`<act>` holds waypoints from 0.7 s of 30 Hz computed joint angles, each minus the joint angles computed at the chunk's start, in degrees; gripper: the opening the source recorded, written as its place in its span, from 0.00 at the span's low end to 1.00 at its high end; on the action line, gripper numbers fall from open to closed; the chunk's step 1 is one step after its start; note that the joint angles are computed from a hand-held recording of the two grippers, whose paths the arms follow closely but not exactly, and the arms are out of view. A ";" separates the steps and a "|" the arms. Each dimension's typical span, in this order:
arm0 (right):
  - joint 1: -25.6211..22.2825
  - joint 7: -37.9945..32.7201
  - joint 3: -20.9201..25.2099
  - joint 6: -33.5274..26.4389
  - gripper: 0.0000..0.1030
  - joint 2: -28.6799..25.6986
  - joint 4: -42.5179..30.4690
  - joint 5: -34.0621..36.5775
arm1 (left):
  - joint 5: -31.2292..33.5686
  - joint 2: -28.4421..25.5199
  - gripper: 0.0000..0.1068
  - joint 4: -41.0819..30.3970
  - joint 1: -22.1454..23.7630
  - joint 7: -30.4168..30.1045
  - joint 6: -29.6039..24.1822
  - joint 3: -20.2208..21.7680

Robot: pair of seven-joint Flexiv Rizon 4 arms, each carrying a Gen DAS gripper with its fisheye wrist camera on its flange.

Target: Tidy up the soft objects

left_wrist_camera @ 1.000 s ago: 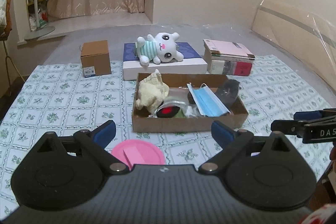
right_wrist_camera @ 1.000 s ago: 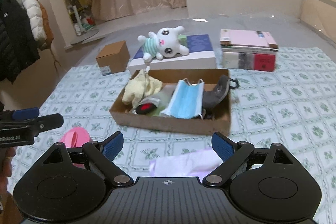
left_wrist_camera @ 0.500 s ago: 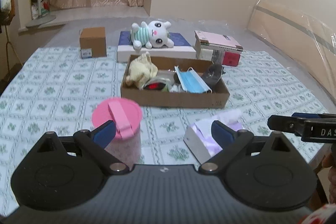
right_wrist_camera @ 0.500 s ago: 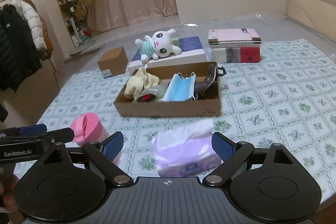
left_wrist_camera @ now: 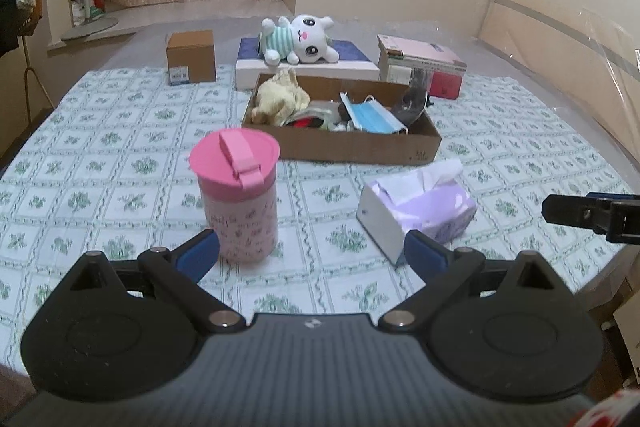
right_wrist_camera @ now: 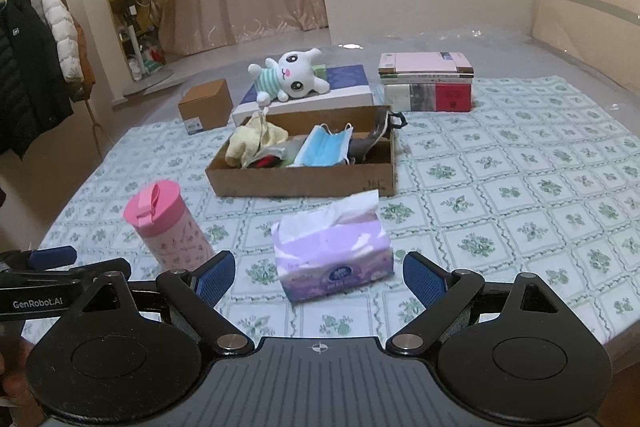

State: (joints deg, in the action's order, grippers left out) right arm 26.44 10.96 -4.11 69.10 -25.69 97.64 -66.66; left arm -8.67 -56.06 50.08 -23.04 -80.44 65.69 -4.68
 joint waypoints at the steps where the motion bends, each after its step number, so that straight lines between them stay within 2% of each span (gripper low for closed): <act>1: 0.12 -0.24 0.18 -0.10 0.88 -0.07 0.07 0.09 | -0.06 0.48 0.92 1.05 0.11 -0.02 0.41 -0.23; 5: 0.64 -2.64 1.03 -0.37 0.88 -0.63 0.05 1.37 | -0.21 1.89 0.92 3.97 0.30 -0.25 1.31 -0.48; 12: 1.78 -2.58 0.39 -0.07 0.88 -1.40 0.37 2.55 | 0.00 3.06 0.92 7.38 0.30 -0.53 3.45 -0.54; 21: 2.35 -3.39 0.09 -0.27 0.88 -1.67 0.19 3.05 | 0.40 3.36 0.92 7.92 0.00 -1.16 3.35 0.11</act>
State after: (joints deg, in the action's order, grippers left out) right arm 28.79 7.57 -4.03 68.82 -27.36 97.83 -63.61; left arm -8.27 -52.71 58.00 -23.05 -81.60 69.05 -4.57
